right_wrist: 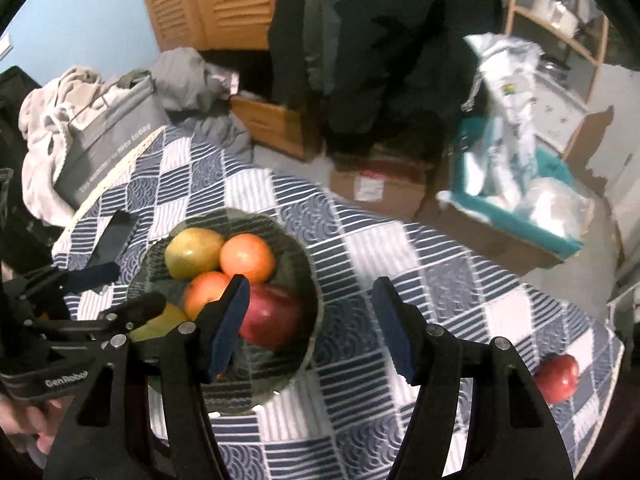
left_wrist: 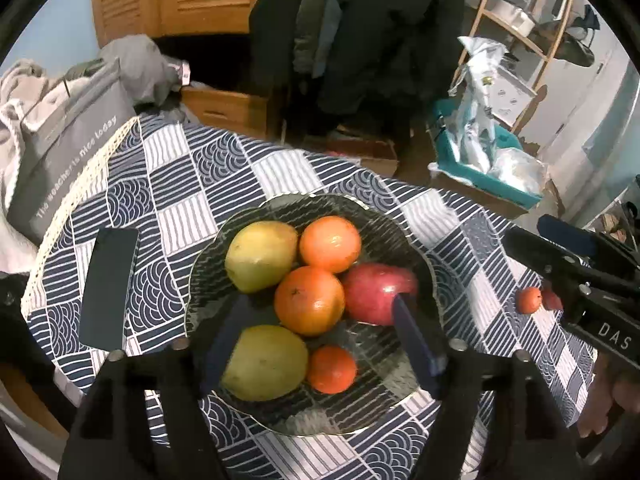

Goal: Organize fruits
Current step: 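Withdraw both tools up from the glass bowl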

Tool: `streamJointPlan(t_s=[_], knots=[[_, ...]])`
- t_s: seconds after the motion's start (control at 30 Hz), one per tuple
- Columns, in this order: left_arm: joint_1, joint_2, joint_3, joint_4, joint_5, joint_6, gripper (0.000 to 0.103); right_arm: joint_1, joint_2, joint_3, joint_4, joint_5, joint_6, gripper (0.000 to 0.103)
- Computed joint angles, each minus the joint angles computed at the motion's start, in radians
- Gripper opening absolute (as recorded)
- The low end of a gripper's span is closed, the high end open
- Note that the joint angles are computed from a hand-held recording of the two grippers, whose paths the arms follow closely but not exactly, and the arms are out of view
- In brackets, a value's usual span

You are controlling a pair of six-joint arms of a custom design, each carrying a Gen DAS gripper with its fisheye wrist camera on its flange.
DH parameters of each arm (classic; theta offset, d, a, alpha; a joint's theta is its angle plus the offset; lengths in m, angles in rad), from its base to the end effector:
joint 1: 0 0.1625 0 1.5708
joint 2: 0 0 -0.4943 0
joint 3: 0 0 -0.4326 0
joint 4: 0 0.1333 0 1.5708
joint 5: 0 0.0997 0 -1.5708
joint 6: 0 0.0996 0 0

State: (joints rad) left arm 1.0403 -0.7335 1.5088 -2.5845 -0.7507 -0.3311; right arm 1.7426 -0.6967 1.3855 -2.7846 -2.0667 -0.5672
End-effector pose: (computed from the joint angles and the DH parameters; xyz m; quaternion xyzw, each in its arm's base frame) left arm -0.2214 -0.7849 0.1482 0.0435 0.9108 -0.2644 0.3141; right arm 0.2288 -0.8162 0.1789 0.2787 -0.8960 0.2001 0.2818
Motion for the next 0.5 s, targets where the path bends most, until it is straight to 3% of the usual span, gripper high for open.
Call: streamJointPlan(t_s=[0.23,0.37,0.5], knots=[[-0.039,0.011,-0.001,-0.028,0.007,0.049,0.078,-0.001,-0.062,0.059,-0.092,-0.023,-0.003,0.070],[-0.061,0.017,-0.005,-0.036,0.011,0.069,0.087,-0.001,-0.099,0.097,-0.154,-0.024,-0.005,0.073],[-0.086,0.025,-0.010,-0.046,0.021,0.096,0.087,-0.001,-0.127,0.125,-0.210,-0.030,-0.018,0.077]])
